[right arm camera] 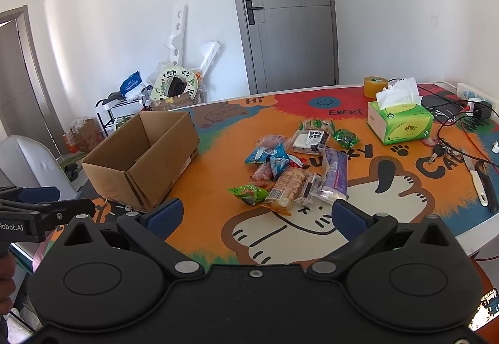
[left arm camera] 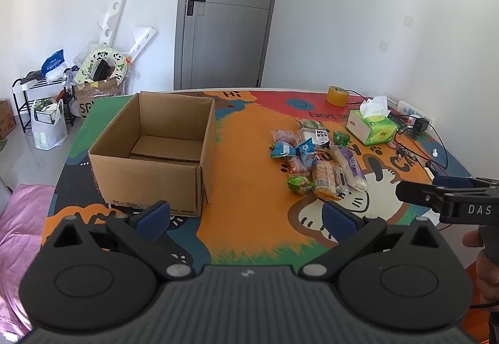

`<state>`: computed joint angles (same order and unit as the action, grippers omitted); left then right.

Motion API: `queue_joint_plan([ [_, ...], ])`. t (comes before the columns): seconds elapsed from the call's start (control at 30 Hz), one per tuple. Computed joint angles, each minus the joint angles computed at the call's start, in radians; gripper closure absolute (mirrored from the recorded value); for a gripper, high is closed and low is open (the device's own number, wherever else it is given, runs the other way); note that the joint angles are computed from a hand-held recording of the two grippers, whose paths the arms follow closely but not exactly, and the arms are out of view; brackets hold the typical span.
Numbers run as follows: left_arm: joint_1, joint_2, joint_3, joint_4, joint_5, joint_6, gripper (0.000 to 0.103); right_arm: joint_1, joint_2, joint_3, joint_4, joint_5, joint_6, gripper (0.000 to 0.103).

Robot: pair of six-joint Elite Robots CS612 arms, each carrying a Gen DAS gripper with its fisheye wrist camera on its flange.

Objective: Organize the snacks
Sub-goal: 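Move both tools toward the pile of wrapped snacks, then grasp the green snack packet with the left tool while the right tool grasps the purple-wrapped bread packet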

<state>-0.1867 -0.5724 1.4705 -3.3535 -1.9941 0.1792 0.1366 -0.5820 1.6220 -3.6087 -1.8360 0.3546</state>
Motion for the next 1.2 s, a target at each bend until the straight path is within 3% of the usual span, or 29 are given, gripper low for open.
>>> queue_joint_plan([
  [0.43,-0.024,0.036,-0.040,0.006,0.027,-0.002,0.000,-0.029,0.029,-0.019,0.021,0.022,0.023,0.000],
  [0.6,-0.028,0.066,-0.084,0.012,-0.014,-0.032,0.000,-0.045,0.046,-0.025,0.004,0.031,0.056,0.000],
  [1.2,-0.062,0.141,-0.192,0.088,-0.056,-0.058,0.002,-0.089,0.097,-0.055,-0.021,0.039,0.120,0.000],
])
